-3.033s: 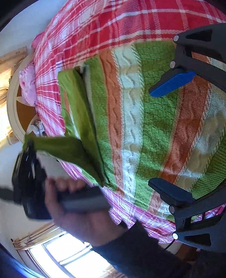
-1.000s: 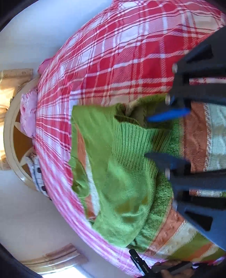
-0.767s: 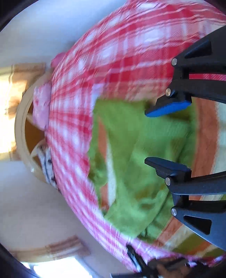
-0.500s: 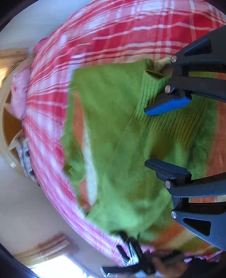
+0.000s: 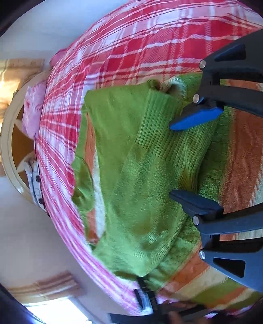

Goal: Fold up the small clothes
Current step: 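Press the folded sleeves flat with both open grippers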

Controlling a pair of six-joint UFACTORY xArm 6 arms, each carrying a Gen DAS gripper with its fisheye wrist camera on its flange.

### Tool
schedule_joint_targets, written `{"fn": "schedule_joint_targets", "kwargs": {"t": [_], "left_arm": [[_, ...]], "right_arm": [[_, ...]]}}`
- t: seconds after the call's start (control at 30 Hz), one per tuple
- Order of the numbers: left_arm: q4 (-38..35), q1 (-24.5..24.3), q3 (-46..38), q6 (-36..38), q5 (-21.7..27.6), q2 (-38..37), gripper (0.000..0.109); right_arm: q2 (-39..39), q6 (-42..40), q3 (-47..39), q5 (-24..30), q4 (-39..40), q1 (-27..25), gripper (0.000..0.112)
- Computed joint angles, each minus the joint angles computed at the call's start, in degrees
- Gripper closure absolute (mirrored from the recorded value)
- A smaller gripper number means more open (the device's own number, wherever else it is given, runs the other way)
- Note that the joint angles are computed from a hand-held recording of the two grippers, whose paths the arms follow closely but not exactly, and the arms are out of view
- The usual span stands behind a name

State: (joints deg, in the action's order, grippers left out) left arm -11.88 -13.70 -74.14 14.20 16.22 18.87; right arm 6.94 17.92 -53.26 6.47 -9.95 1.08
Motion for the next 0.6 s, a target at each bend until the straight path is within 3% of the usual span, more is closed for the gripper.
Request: {"fn": "schedule_joint_targets", "kwargs": {"t": [0.13,0.43,0.5,0.6], "left_arm": [[-2.91,-0.05,1.94,2.12,-1.46,-1.52,0.006],[-16.27,-1.0,8.44,13.17,-4.33,-7.17,0.006],[-16.53,-1.11,9.05,13.31,-4.2,-7.56,0.006],[-16.34,-1.27,10.0,13.37,-4.3,-8.08,0.006]], "right_arm": [[0.51,5.08,0.24,-0.22,-8.84,-0.78,0.046],[-4.47,12.96,4.16,-0.35,-12.74,-0.45,0.044],[-4.98,13.2,4.84,0.06,-13.25,-0.23,0.043],[-5.21,19.01,4.99,1.02,-20.63,-0.83,0.043]]}}
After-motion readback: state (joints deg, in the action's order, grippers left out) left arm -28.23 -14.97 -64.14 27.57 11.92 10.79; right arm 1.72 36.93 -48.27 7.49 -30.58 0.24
